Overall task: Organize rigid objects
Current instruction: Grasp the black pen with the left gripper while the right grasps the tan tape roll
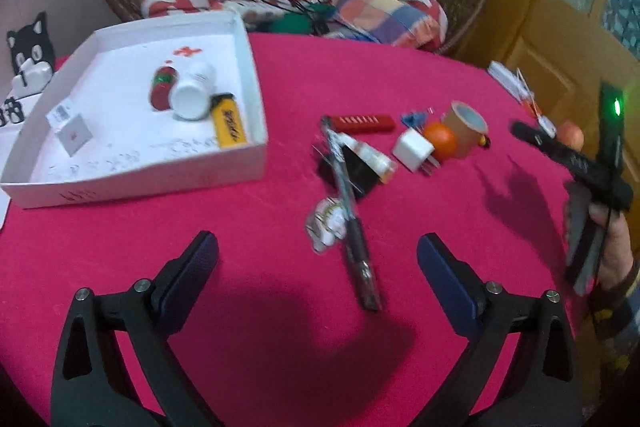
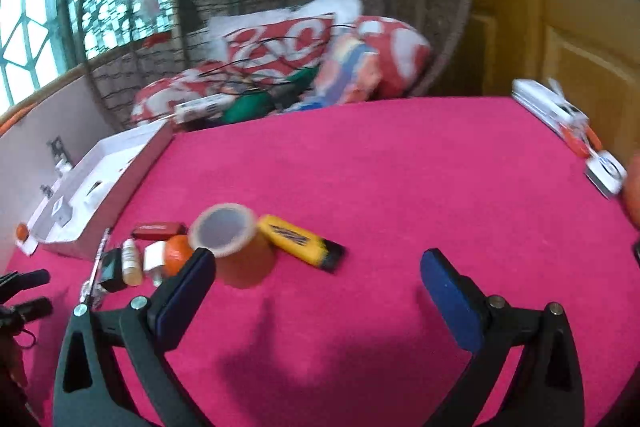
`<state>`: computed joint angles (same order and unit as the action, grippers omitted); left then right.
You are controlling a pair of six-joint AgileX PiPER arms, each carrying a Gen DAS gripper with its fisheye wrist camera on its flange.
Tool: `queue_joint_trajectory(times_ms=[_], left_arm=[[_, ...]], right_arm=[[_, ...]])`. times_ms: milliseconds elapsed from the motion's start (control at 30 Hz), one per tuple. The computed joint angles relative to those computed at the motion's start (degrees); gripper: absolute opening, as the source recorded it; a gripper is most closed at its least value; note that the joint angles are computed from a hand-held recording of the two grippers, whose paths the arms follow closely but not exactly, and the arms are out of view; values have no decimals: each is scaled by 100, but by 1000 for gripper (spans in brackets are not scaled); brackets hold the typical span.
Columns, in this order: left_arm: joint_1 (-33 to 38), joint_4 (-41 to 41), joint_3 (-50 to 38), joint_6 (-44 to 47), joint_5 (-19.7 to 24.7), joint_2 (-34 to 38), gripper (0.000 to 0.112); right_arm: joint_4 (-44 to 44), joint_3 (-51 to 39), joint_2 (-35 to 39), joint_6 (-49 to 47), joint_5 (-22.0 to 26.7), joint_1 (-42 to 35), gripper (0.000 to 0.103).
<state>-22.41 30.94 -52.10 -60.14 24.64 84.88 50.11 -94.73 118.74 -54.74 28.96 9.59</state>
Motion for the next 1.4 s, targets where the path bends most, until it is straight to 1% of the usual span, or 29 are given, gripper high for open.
queue_joint_trajectory(times_ms=[67, 167, 200, 233, 333, 467, 500, 533, 600, 667, 733, 800, 867, 900, 933, 967, 1000, 1067, 1133, 1200, 1267, 1300, 1333, 1367, 1400], left_arm=[[-149, 57, -86, -74, 114, 139, 96], [-288, 54, -186, -96, 225, 331, 84], [-315, 49, -213, -90, 246, 379, 83], [-349, 69, -211, -126, 235, 402, 83], [-369, 66, -184, -164, 197, 435, 83], [-272, -222, -214, 19, 142, 476, 83], [-252, -293, -230, 71, 137, 494, 80], [-242, -347, -261, 107, 148, 533, 75], [-325, -65, -367, -106, 323, 602, 58], [-345, -44, -390, -128, 313, 631, 57], [-413, 70, -420, -211, 302, 681, 57], [-508, 306, -544, -374, 443, 804, 57], [-560, 460, -675, -457, 562, 926, 55], [-560, 499, -729, -447, 610, 979, 52], [-569, 560, -764, -467, 671, 1011, 50], [-575, 660, -775, -510, 746, 1027, 42], [-580, 742, -789, -557, 805, 1044, 32], [-505, 803, -674, -577, 746, 973, 23], [-387, 629, -577, -453, 578, 893, 22], [-401, 583, -626, -355, 627, 911, 22], [-484, 711, -695, -421, 719, 978, 22], [-525, 814, -718, -475, 760, 1009, 22], [-544, 891, -729, -520, 772, 1033, 22], [-546, 935, -721, -540, 755, 1035, 22], [-534, 928, -703, -537, 720, 1026, 15]], right_arm=[[-219, -221, 150, 192, 28, 126, 98], [-572, -523, 352, 611, 27, 306, 98], [-597, -583, 394, 667, 5, 339, 98], [-581, -620, 420, 712, -15, 359, 98], [-170, -440, 347, 453, -49, 280, 98], [194, -149, 215, 97, -34, 160, 98], [158, -132, 218, 105, -48, 147, 98], [65, -167, 245, 189, -52, 147, 98], [-73, -242, 310, 352, -37, 124, 98], [52, -184, 291, 202, -4, 94, 98], [263, -25, 217, -110, -115, 113, 98], [194, -2, 199, -140, -214, 197, 94], [-104, -199, 298, 129, -131, 272, 91], [-333, -334, 369, 358, -97, 323, 90], [-445, -449, 434, 484, -30, 344, 87], [-593, -583, 508, 646, 27, 375, 82], [-805, -716, 580, 861, 59, 411, 80], [-1231, -965, 729, 1301, 111, 487, 78], [-1499, -1218, 885, 1593, 251, 534, 78], [-1763, -1480, 1027, 1888, 440, 570, 78], [-1893, -1536, 1055, 2020, 461, 595, 76], [-2025, -1554, 1063, 2113, 446, 622, 74], [-2075, -1539, 1051, 2091, 430, 641, 63], [-1927, -1553, 1052, 1911, 523, 632, 53], [-2009, -1402, 972, 1921, 387, 669, 52]])
